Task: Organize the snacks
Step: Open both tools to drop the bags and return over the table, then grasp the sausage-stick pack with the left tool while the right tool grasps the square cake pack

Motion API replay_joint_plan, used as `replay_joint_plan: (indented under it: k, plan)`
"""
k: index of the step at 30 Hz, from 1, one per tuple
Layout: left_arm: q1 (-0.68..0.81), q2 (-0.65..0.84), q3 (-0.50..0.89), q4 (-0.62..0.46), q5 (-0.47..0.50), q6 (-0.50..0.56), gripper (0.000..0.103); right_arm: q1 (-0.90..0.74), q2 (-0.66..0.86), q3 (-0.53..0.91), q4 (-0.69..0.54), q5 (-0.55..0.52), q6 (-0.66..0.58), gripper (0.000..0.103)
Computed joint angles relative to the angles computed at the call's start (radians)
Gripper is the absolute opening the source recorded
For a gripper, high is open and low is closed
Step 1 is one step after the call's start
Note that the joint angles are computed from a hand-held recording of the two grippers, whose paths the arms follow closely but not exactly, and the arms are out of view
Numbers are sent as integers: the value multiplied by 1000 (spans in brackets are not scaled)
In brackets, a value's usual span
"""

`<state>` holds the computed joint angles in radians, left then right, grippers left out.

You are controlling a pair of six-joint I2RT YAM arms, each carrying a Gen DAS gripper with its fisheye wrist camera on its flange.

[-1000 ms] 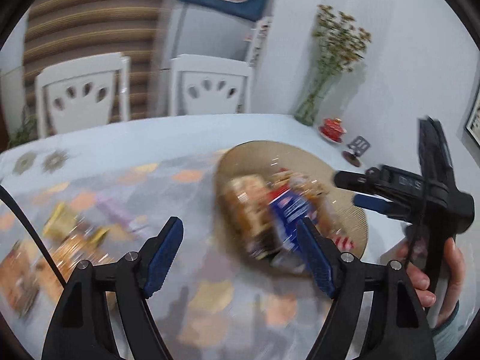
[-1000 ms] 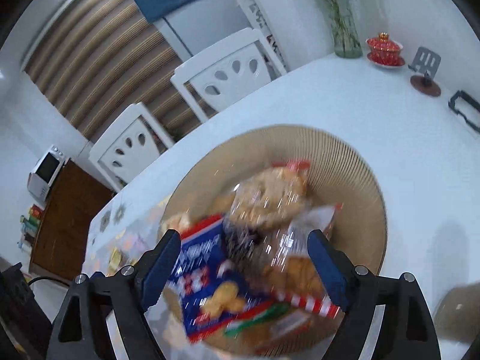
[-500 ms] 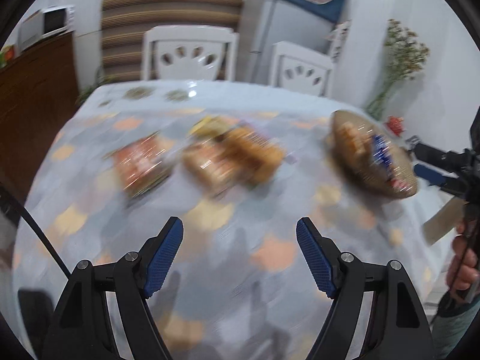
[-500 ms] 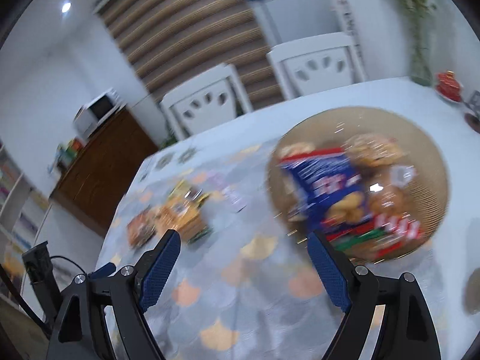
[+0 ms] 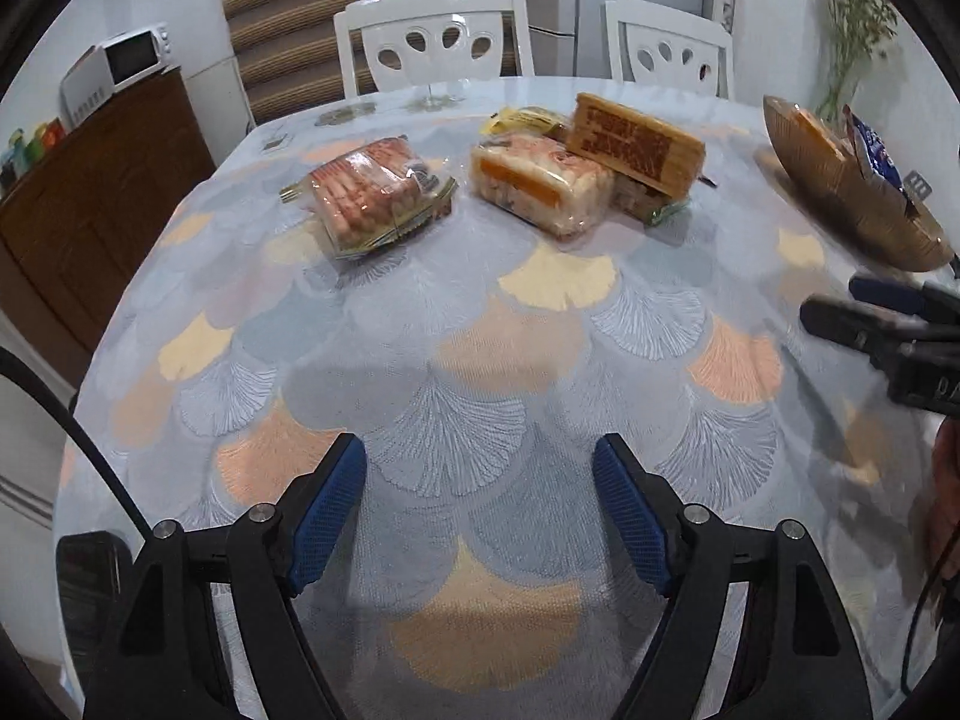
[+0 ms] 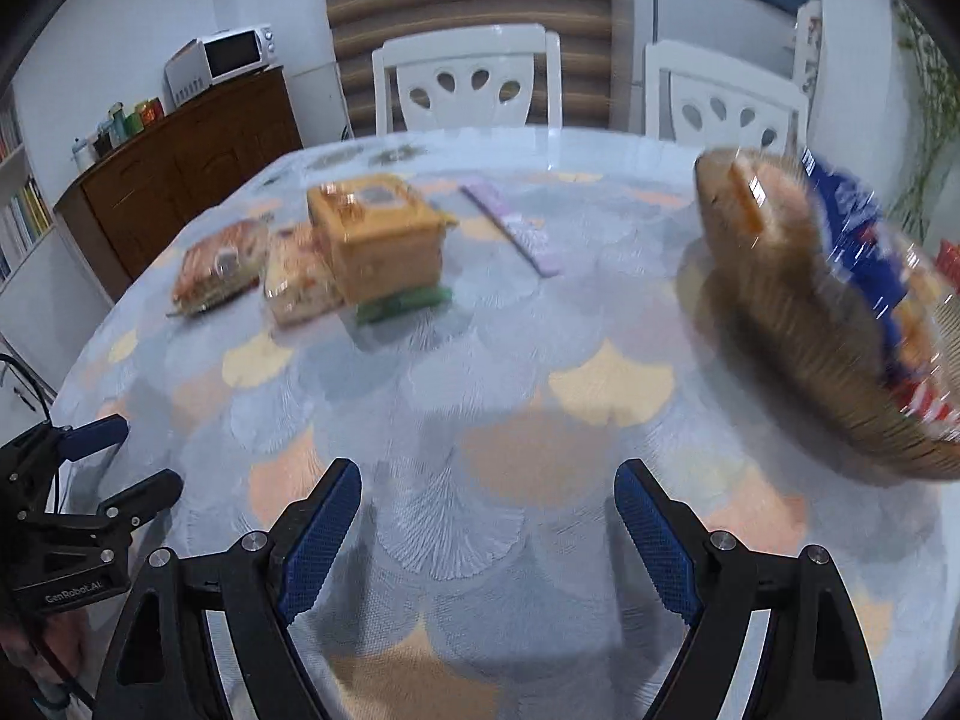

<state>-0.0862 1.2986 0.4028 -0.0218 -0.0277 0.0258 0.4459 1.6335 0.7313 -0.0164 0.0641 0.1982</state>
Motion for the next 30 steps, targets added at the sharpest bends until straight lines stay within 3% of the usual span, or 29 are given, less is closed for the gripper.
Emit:
replay_joint_plan:
  k: [5,10,14,30]
  plan:
    - [38,29,20,-16,58,8,93,-7,53,31,-23,0,-3,90]
    - [12,41,20,-6,35,-2,95,41,91,58,-45,76,-22,97]
    - [12,41,19,-7,38,-2,96,27,108,66,-48,50,-32,103]
    - [22,71,37,-14,32,-10,103,15,137,90,-52,20,-59,103]
